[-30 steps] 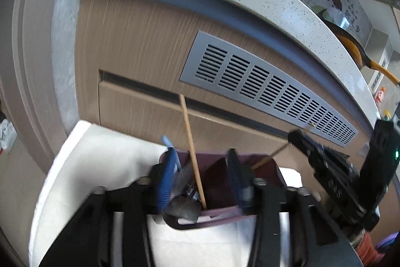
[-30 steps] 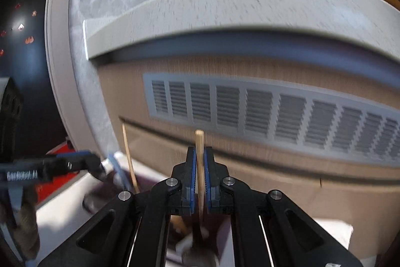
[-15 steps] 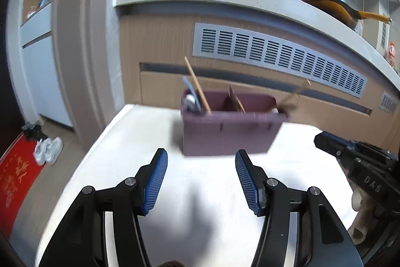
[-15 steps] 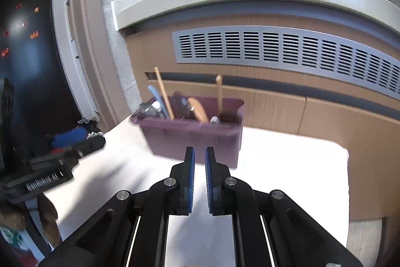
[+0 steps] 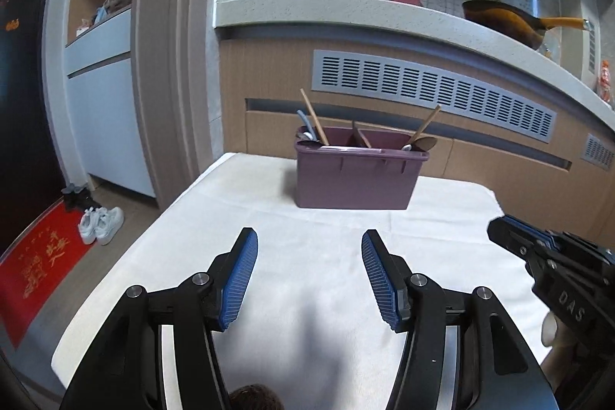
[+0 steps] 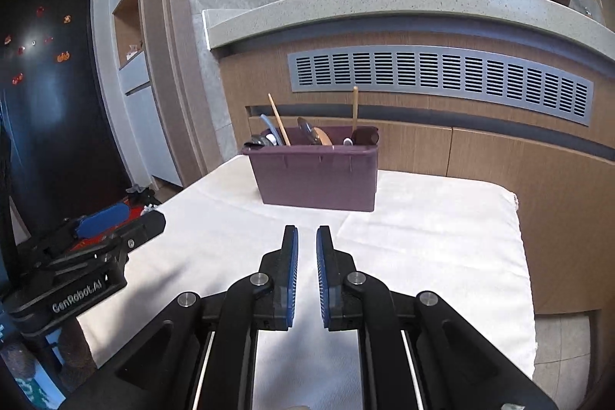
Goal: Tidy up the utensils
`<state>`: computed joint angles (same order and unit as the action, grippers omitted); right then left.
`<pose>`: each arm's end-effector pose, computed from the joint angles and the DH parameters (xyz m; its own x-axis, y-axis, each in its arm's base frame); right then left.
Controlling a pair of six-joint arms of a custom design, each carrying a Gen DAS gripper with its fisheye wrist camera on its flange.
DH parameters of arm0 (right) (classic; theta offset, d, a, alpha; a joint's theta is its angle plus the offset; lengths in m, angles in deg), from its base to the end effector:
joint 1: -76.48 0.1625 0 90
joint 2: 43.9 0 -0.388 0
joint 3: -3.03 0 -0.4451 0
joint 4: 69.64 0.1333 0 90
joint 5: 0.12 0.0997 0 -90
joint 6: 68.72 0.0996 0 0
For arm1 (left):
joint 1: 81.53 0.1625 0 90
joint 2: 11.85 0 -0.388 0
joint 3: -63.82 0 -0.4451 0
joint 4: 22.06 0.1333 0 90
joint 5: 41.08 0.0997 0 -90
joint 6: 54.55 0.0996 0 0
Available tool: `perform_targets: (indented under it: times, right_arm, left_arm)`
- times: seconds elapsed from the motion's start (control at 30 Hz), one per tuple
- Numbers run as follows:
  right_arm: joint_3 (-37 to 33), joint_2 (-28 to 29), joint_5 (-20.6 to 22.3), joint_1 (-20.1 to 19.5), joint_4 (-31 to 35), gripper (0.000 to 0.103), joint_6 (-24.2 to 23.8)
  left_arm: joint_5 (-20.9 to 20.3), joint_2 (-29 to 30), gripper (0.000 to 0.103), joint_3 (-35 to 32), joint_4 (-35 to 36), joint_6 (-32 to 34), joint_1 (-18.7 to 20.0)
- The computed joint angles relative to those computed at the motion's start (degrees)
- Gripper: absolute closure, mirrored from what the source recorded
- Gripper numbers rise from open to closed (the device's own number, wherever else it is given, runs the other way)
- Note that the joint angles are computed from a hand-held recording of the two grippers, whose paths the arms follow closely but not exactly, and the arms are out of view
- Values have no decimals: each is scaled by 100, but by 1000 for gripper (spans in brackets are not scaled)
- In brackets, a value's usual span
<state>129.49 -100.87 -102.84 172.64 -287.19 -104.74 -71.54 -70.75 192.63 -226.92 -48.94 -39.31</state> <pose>0.1647 -0.4878 0.1041 -0.7672 -0.2437 0.5933 -0.6280 0.4731 -0.6179 -0.1931 -0.4711 0.1114 -0.7366 0.0129 -0.6762 0.5990 0.4766 -0.6435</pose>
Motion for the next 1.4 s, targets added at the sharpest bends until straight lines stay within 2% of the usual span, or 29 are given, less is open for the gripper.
perform_targets:
  times: [0.1,1.4]
  right_arm:
    - [2,65,-108,27,-110,93,-110]
    - [23,32,-103,9,-54,93,-123]
  left_arm:
    - [21,-18,46,23,67,-52,-5]
    - [-33,-111,46,32,446,-218,3]
